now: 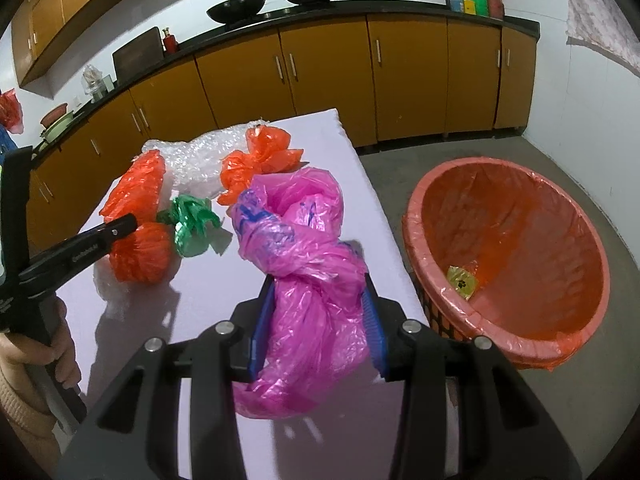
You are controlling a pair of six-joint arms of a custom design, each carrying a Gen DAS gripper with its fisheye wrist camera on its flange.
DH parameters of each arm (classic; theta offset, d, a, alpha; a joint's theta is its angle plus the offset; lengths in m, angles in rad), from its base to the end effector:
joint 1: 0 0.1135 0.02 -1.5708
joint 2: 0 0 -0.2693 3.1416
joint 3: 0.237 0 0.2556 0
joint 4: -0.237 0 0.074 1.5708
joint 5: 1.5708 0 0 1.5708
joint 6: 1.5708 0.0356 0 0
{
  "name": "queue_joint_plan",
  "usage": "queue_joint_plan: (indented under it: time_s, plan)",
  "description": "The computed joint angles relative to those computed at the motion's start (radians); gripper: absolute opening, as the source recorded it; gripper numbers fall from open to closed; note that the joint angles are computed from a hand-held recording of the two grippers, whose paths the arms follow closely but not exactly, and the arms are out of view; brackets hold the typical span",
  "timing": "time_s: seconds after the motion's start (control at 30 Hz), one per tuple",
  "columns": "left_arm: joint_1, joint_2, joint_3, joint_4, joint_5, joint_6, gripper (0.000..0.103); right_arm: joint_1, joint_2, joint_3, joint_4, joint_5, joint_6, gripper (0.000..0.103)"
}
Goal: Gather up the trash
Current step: 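Grasp the large orange bag with the left tool while the right tool holds the pink bag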
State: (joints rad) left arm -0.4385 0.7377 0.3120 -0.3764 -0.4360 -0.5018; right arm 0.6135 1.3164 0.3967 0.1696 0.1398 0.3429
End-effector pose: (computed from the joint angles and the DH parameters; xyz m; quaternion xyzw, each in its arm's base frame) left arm 0.1383 -0.0482 0.1703 -0.1097 0.9021 0.0129 0.4172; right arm 0.1913 0.1286 0.1384 -0.0958 0.9101 0.1263 0.3828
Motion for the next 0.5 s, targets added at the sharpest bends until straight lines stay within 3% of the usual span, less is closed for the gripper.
queue_joint_plan:
  time_s: [0.27, 0.5]
  plan:
    - [0.034, -0.265, 0.049, -0.183, 0.014, 0.027, 0.027, 0.028, -0.09, -0.007, -0.037, 0.005, 0.013, 0.041]
    - [-0.01, -0.312, 0.1, -0.23, -0.032, 0.029, 0.027, 0.042, -0.168, -0.007, -0.08, 0.018, 0.012, 0.041]
